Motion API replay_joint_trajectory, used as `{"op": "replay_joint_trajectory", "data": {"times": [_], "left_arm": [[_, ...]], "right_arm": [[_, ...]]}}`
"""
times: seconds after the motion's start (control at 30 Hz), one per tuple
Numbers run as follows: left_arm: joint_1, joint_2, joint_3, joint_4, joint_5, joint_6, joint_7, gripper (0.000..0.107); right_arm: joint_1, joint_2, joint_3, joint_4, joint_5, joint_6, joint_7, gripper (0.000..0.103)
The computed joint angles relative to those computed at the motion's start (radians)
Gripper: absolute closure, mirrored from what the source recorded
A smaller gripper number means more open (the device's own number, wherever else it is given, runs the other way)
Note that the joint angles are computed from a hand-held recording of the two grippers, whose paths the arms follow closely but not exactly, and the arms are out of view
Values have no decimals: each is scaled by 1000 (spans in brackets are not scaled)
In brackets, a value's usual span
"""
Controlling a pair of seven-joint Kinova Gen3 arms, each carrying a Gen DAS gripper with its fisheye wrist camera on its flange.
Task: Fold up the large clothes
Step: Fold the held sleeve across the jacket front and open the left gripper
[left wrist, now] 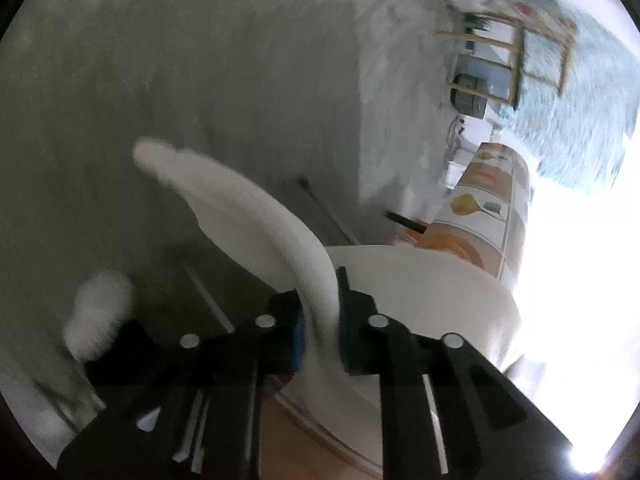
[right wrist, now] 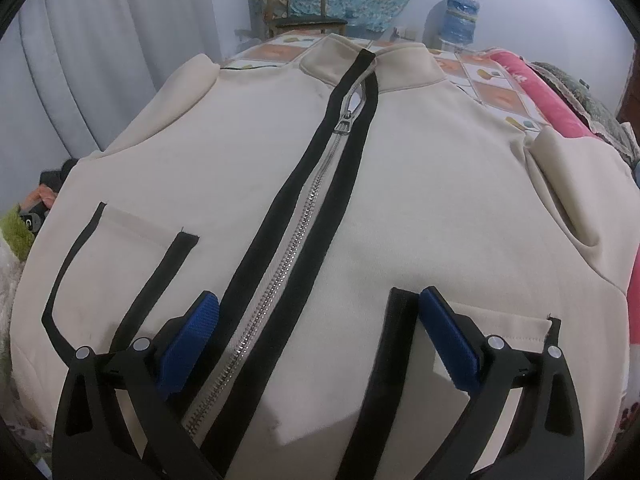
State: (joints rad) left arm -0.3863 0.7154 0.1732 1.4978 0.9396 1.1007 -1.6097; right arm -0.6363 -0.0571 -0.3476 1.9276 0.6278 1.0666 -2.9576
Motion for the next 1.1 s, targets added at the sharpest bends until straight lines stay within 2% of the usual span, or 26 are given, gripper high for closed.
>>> {"op": "replay_joint_trajectory", "data": {"times": [0.13,0.23,0.33,0.43,0.47,0.6,0.67,0.73,0.8,0.93,1.0,1.1], "left_arm": [[70,-136,-56,-78,-163,-71,59,98],[191,-251,-154,-165,-285,-98,63,99],[330,-369,-212,-221,-407,-149,12,99],[469,-506,-197,-201,-529,-247,-99,99],[515,-548,-172,-194,-569,-267,-132,98],[592,-656,0,-148,-703,-257,-210,97],[652,-667,49,-129,-780,-226,-196,94],[707,-664,66,-110,-813,-167,-186,90],[754,-651,71,-65,-831,-129,-172,70],[803,-710,64,85,-939,-196,-81,61],[796,-732,55,124,-944,-225,-40,49],[779,-768,33,174,-917,-256,-2,40]], "right_arm": [[0,-8,-3,15,13,-16,-14,6],[0,-15,-11,32,33,-29,-39,6],[1,-22,-17,47,53,-42,-62,6],[7,-31,-19,61,61,-62,-78,6],[9,-35,-20,64,61,-68,-80,6],[29,-60,-22,88,60,-113,-94,6],[40,-67,-26,96,59,-128,-99,6],[51,-76,-31,105,61,-146,-104,6],[62,-84,-35,113,59,-161,-106,6],[88,-112,-41,139,51,-207,-109,6],[103,-118,-50,145,49,-220,-109,6],[118,-119,-63,147,50,-226,-110,6]]}}
